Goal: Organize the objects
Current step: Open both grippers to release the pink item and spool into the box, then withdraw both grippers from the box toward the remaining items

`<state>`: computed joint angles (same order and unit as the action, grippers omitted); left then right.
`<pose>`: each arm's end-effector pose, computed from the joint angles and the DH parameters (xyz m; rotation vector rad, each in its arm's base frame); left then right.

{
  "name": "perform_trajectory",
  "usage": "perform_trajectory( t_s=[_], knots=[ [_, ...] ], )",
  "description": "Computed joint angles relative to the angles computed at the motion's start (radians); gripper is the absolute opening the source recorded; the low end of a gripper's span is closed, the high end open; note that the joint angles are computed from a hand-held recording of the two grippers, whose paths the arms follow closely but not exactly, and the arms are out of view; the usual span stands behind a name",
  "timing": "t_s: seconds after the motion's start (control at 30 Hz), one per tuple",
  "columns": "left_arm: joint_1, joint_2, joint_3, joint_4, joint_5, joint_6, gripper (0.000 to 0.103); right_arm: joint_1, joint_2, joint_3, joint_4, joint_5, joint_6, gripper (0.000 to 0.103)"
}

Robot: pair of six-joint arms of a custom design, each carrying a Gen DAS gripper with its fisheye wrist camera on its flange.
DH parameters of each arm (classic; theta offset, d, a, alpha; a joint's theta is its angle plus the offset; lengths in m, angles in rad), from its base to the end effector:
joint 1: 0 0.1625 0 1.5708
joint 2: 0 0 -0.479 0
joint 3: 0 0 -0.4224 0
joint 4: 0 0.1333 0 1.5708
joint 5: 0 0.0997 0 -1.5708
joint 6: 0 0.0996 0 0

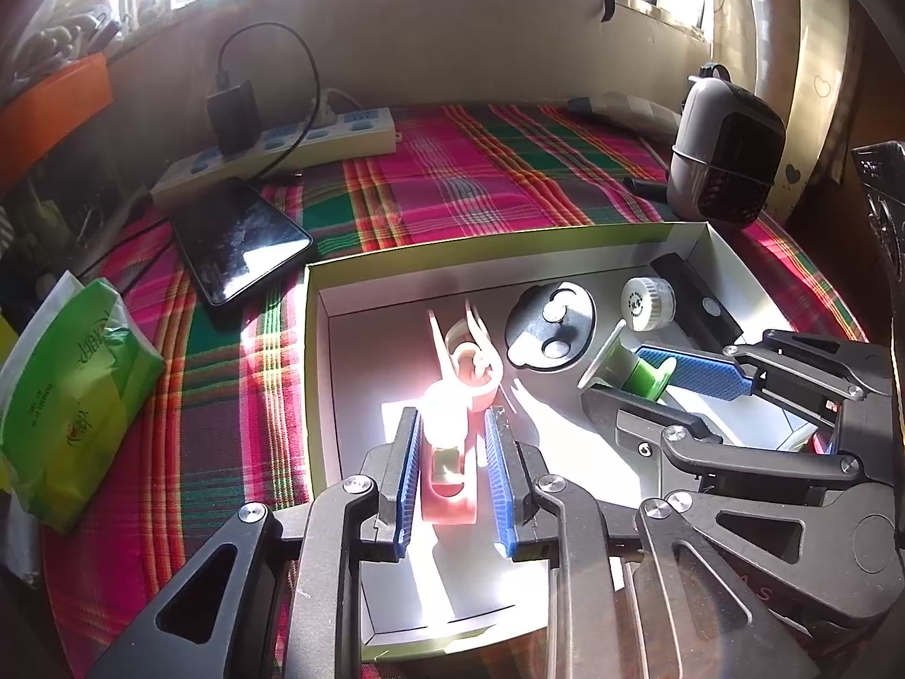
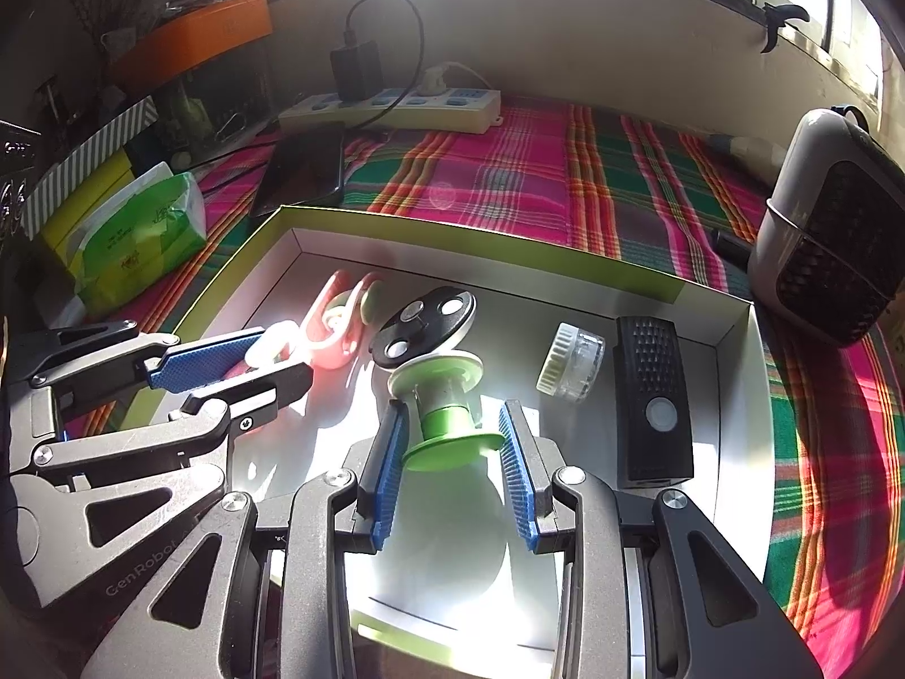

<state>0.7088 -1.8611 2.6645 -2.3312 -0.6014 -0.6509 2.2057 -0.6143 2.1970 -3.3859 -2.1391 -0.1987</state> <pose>-0.0521 -0.3284 0.2569 0.2670 2.2739 -0.7916 0.3623 -0.3575 -0.0425 0.9711 -2.4122 0.4604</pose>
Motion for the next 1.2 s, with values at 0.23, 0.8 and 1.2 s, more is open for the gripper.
perform_trajectory(
  t_s=[0.23,0.8,1.2],
  knots=[
    [-0.009,-0.009,-0.002,0.029,-0.002,-0.021,0.023,0.000,-0.005,0.008,-0.010,-0.005,0.009,0.040],
    [-0.060,-0.074,0.000,0.162,-0.002,-0.119,0.026,0.007,-0.023,0.040,-0.046,-0.016,0.020,0.048],
    [-0.124,-0.134,0.002,0.298,0.000,-0.223,0.028,0.012,-0.043,0.066,-0.078,-0.021,0.022,0.048]
  ],
)
